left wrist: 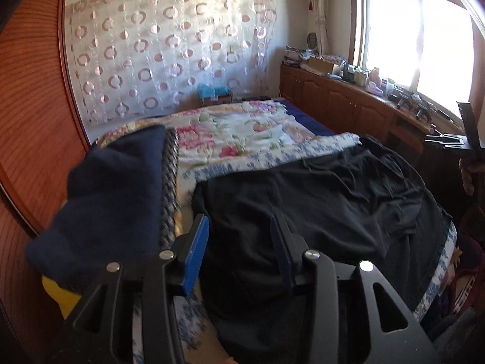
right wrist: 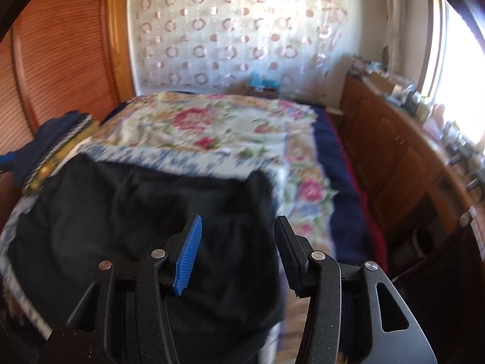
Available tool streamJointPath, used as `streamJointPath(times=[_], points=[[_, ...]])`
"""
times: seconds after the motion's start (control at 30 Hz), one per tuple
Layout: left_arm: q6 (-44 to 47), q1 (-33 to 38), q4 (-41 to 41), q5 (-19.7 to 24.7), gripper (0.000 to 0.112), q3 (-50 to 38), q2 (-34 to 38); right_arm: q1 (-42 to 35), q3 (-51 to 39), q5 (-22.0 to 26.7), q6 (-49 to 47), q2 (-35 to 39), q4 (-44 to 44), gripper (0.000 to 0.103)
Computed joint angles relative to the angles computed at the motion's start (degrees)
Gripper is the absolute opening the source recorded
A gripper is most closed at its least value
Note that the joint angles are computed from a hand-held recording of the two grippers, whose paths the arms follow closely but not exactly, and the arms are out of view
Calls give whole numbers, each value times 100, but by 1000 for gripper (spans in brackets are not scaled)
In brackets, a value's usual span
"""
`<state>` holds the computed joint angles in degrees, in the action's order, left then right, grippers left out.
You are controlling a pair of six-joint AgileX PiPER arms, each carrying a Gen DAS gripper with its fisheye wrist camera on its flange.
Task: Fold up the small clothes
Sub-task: 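Lower the hem onto the shirt and open both grippers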
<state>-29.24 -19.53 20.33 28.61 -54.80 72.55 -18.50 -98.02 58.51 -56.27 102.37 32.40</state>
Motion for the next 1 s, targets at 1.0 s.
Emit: streamJointPath(times=[1.0], points=[[-2875, -902, 1793, -508, 43, 967, 1054, -510, 3031, -1006, -1495, -762, 706, 52]])
